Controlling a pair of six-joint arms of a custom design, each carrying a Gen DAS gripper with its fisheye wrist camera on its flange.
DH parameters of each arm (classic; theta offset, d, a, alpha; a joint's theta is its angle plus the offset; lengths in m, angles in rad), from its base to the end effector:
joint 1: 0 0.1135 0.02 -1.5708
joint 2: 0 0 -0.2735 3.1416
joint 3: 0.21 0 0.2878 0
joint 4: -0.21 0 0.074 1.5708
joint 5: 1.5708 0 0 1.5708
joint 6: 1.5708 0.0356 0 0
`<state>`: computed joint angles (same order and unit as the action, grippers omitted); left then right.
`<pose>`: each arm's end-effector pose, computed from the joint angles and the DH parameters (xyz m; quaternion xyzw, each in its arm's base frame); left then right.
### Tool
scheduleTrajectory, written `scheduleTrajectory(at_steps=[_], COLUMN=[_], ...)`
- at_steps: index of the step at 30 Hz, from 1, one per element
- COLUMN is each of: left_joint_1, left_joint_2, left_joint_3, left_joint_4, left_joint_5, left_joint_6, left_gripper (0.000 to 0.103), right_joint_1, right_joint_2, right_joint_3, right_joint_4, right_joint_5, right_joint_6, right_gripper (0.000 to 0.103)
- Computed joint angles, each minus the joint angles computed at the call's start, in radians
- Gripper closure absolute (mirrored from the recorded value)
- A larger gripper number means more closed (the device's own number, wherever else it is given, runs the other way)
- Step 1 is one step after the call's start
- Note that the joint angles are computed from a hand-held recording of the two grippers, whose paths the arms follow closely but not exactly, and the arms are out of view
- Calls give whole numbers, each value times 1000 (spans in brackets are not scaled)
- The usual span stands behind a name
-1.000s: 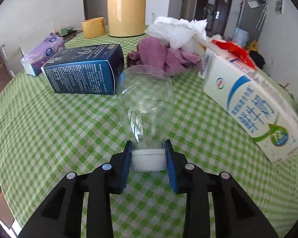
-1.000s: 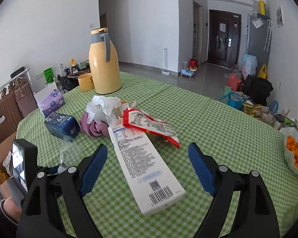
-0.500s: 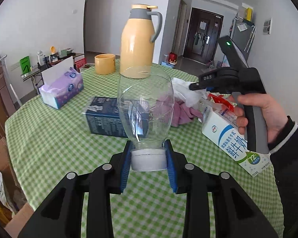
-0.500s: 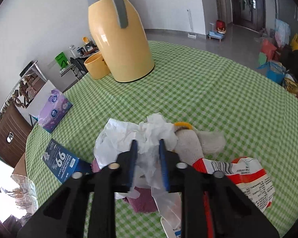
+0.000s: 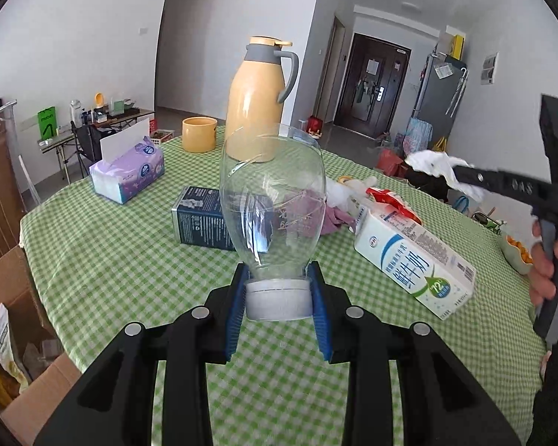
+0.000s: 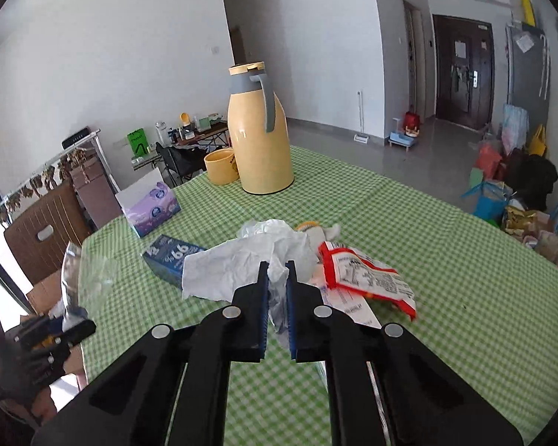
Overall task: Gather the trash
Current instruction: 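Carry the bottle and tissue into the box and open both tools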
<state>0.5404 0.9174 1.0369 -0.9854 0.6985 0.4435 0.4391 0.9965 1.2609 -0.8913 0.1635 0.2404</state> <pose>0.1761 0.0790 0.3467 0.0753 0.8866 -0.1299 0.4376 0.1978 0.0865 0.4106 -0.0511 0.8870 0.0824 0.4514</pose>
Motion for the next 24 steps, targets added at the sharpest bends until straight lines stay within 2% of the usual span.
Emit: scheduleTrajectory(at_steps=[4,7,11,15,19,22,24], left_joint_1=[121,252,431,582,692,720,722], left_joint_2=[-16,8,98,238,430,649,802], left_joint_3=[16,45,92,158,262,428,556], left_joint_4=[-108,-204,-287,-297,-206,-221,-212], left_joint_5=[79,141,192,203,155,90,16], left_joint_6=[113,242,401,482,484,460,393], left_gripper=[73,73,73,73,73,73,73], right_joint_1=[117,181,313,410,492,541,571], right_joint_2=[-55,-39,35,163,363,532,658], right_joint_3=[-38,-40,-16,35,141,258,364], right_joint_4=[-44,-37,3,66,134,165,167], right_joint_5=[114,135,173,170,122,74,45], right_joint_6=[53,94,135,145,133,115,105], right_gripper=[95,95,95,95,95,95,95])
